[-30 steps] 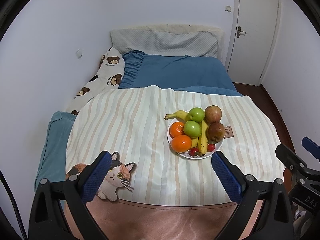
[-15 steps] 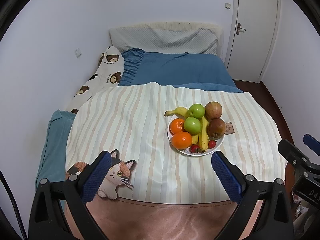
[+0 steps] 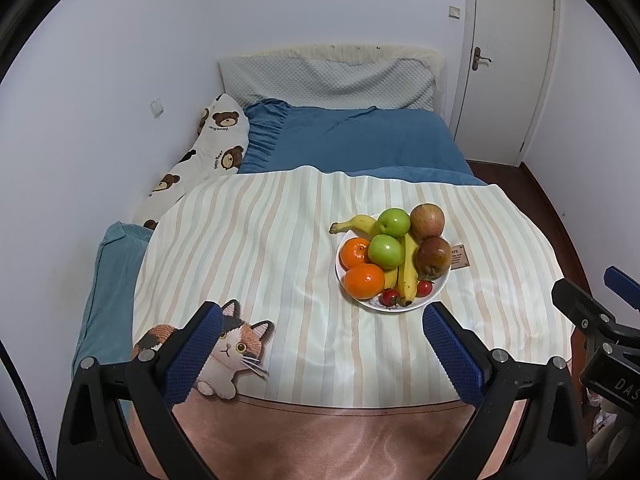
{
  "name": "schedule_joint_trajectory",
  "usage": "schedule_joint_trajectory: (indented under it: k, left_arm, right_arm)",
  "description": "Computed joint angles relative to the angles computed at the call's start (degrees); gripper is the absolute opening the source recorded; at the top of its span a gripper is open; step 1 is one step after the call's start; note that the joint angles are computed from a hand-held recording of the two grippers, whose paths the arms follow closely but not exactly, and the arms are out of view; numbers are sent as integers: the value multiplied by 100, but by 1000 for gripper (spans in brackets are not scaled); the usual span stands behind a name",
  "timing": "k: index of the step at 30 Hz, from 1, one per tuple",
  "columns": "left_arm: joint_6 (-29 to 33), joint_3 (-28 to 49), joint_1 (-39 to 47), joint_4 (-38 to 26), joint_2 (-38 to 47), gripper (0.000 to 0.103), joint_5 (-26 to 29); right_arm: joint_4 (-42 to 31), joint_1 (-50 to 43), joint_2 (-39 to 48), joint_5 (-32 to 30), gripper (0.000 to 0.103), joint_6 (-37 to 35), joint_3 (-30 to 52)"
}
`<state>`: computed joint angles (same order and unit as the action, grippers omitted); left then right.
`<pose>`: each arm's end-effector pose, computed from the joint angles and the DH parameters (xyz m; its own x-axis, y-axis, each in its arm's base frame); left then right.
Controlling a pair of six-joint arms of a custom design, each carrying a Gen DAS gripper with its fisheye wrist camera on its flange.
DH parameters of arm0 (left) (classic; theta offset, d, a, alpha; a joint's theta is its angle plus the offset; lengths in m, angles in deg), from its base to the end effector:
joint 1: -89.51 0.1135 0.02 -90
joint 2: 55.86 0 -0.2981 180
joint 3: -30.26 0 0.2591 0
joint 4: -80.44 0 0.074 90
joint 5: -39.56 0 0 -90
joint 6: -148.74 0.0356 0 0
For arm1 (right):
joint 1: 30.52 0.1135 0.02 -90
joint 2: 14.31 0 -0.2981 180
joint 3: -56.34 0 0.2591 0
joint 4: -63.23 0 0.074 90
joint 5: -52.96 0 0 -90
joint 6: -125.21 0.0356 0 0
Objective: Organize fruits
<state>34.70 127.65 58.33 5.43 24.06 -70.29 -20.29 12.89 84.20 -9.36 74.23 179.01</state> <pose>0.2395 -0.1308 0.3941 -0.7941 0.0327 -0.6069 0.0083 0.9990 0.0430 0.2687 0.2315 0.4236 -0.7605 0.0481 -0.6476 0.0543 0.9985 0.0103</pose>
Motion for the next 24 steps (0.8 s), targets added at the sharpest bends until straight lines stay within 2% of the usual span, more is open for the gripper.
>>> schedule_joint_trajectory:
  k: [24]
  left_arm:
    - [70, 114, 18, -15, -8, 102, 128]
  right_arm:
    - [-95, 72, 71, 55, 103, 108, 143]
